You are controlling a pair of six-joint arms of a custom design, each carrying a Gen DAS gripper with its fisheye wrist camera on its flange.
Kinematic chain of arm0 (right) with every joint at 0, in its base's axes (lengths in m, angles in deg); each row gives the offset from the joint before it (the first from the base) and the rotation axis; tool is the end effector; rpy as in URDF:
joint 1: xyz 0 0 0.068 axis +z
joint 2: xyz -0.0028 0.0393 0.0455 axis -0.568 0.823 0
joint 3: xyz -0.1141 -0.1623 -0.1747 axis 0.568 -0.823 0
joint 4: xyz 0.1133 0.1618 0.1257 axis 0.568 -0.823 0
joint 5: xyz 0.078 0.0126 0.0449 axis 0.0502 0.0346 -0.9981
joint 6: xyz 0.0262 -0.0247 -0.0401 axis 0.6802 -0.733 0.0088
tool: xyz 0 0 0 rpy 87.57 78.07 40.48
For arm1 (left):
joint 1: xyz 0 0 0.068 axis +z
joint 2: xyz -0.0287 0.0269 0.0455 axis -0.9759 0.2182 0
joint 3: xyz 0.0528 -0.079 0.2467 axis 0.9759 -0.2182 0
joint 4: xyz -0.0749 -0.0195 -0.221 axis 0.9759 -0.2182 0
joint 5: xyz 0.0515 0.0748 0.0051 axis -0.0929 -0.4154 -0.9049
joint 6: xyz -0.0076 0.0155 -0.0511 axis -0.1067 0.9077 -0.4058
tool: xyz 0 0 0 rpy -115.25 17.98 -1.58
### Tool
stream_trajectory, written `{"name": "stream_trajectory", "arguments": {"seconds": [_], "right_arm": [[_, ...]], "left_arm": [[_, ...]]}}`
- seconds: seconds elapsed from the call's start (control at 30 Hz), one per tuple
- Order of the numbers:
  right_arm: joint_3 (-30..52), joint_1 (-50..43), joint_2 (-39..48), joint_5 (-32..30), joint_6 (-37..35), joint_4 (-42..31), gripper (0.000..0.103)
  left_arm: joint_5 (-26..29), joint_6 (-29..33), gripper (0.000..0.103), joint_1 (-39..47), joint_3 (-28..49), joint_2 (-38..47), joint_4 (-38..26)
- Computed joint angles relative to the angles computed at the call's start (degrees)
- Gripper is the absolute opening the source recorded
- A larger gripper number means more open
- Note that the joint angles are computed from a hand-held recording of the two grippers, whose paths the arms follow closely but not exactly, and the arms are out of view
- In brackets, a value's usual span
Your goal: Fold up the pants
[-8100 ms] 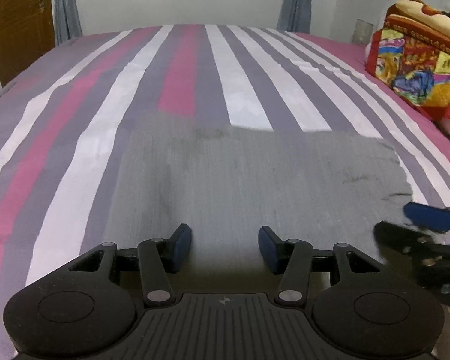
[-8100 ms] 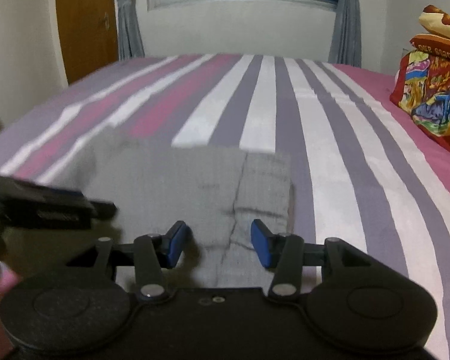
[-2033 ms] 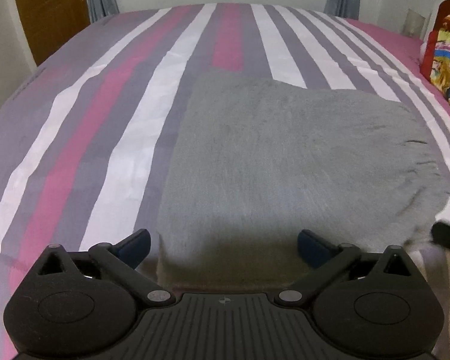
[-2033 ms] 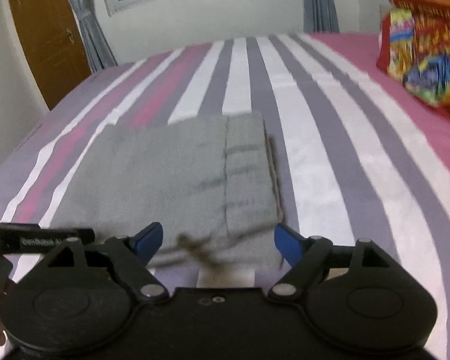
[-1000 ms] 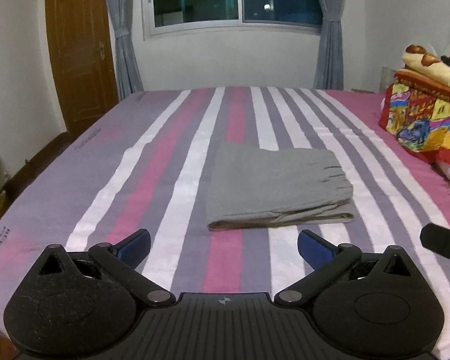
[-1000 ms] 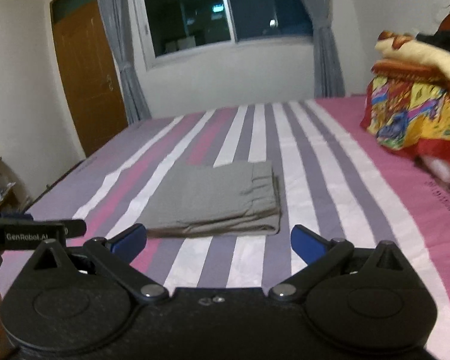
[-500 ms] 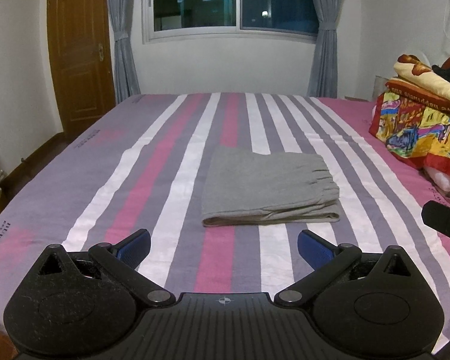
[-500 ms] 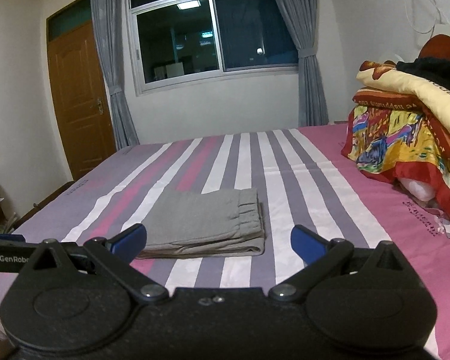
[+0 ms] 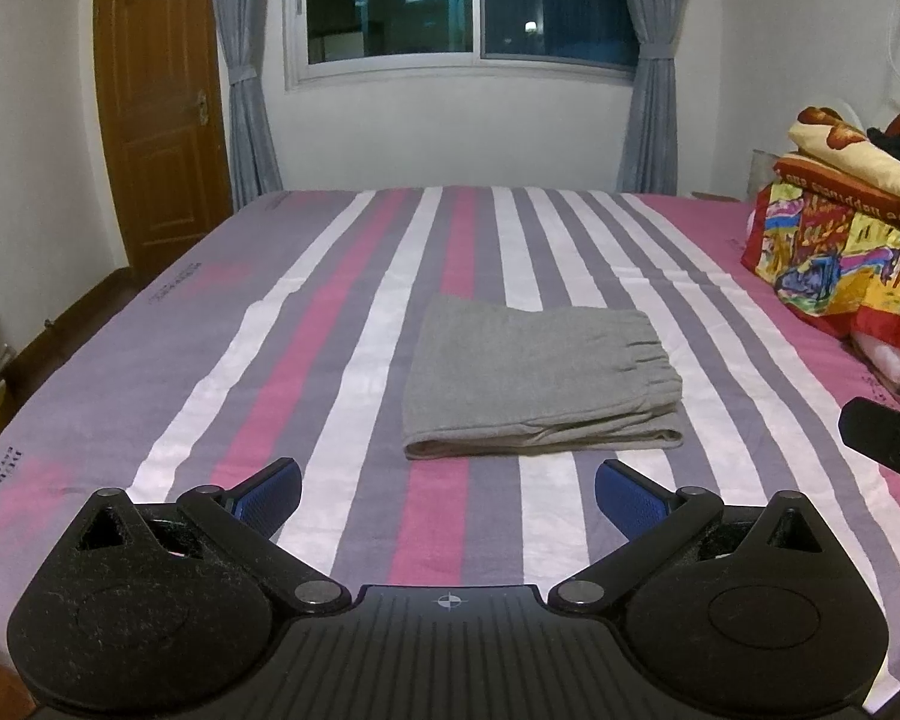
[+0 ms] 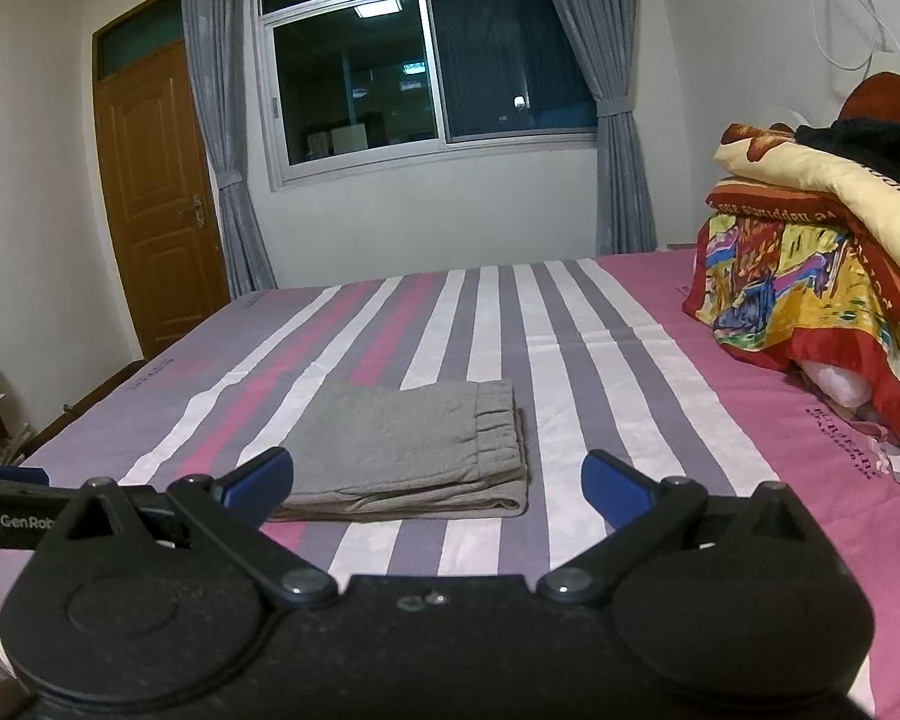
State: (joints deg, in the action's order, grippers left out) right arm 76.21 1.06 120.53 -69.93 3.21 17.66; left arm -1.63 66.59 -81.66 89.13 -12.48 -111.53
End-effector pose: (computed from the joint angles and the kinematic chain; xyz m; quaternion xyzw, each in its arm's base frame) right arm 0.2352 0.1599 0.2803 -0.1172 0.8239 0.1413 0.5362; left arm 0.2146 -0.0042 0.2881 -0.1340 0.8681 0.0833 0.4706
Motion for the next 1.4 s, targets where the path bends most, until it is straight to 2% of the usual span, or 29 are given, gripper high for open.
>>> {"name": "stream_trajectory", "arguments": {"seconds": [0.73,1.4], "right_arm": [[1.28,-2.11,2.40,-2.72,0.64,-0.18,0.103],[1.83,-1.80,3.06,-2.49,1.02,-0.41,0.103]], "left_arm": [[-2.03,-0.06,0.103,-1.71,0.42,2.68,1.63],[-0.75,-0.40,0.103,-0.86,0.25,4.82,3.11]]}}
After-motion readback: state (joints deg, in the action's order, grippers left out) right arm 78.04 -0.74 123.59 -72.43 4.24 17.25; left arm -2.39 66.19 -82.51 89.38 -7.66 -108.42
